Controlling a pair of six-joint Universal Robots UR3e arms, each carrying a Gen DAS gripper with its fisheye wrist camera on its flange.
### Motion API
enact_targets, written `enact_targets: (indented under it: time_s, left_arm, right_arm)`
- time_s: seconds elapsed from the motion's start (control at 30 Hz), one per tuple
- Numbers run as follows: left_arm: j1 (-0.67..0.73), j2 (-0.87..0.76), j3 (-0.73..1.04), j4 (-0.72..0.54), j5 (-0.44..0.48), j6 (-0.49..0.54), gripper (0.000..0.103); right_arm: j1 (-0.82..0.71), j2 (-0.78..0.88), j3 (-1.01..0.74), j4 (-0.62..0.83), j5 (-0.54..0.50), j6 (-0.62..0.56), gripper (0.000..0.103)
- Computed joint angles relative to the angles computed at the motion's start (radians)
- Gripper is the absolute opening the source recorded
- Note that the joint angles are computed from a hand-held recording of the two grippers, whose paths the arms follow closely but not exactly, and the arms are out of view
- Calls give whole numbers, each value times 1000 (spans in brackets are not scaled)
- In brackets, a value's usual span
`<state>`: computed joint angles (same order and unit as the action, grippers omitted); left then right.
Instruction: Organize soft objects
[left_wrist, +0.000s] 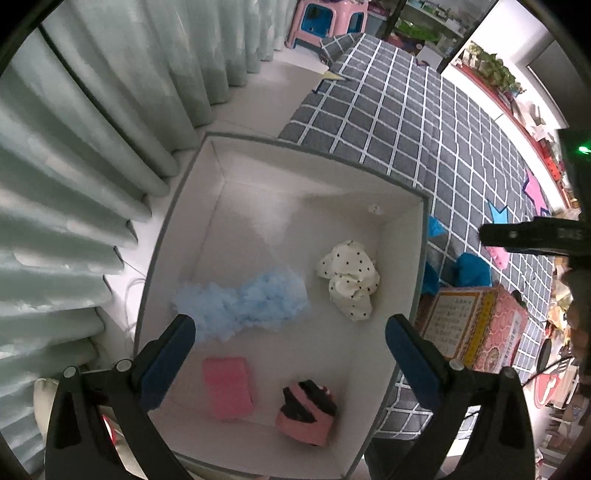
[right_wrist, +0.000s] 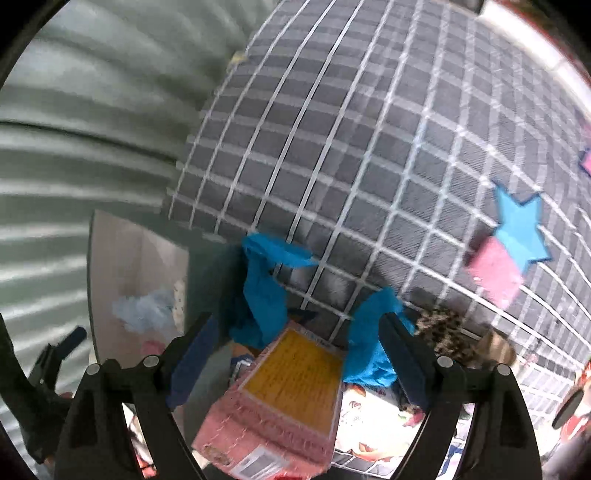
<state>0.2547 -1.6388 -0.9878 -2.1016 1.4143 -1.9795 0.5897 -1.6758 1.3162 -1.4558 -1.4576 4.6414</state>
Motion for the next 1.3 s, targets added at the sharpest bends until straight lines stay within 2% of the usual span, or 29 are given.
enact_targets:
  time_s: [0.17,0.4,0.47,0.5,0.6,0.7,0.8,0.93,1.07,1.1,1.13,1.17,1.2,1.23,1.3]
  left_arm:
    - [-12,16,-28,21,32,-26,103]
    - [-32,21,-33,37,65,-72,103]
    - [-38,23,-35,44,76,-87,103]
    - [-40,24,-35,45,81,-91,103]
    - [-49,34,-48,60,96,-105,103]
    - [-61,45,-64,70,112,-122,103]
    - [-77,56,-62,63,117,-128,103]
    - [-123,57,-26,29,102,-142,103]
    - [-185,15,96,-58,60,-177,103]
    - [-201,3,125,-79,52,-188,103]
    - [-220,-17,171,-113,41,-202,103]
    - [-232,-32,202,-134,35,-211,103]
    - [-249,-59,260,-178,24,-227,103]
    - [-262,-79,303,-208,18,-240,103]
    - [-289,-130,421,-303,-2,-258,103]
  right_arm:
    - [-80,-38,189,-176,155,-198,89]
    - [-179,-64,404,-383,360,-365,89]
    - [-202,-71,462,-428,403,-383,83]
    - [-215,-82,506,-466,430,-388,73]
    - [-244,-109,620,-568,491,-387,66]
    - [-243,-140,724,-680,511,-338,17]
    - [-196,-237,777,-732,401,-204,12]
    - [-144,-440,796,-614,241,-38,12]
    - [-23,-599,686,-350,17,136,13]
    - [52,-595,628,-278,-78,209,13]
    - [112,-607,596,-222,-151,281,23]
    - [150,-633,570,-150,-178,359,36]
    - [146,-658,547,-77,-187,395,71]
    - [131,-688,521,17,-198,419,81]
    - [194,-674,490,135,-187,516,81]
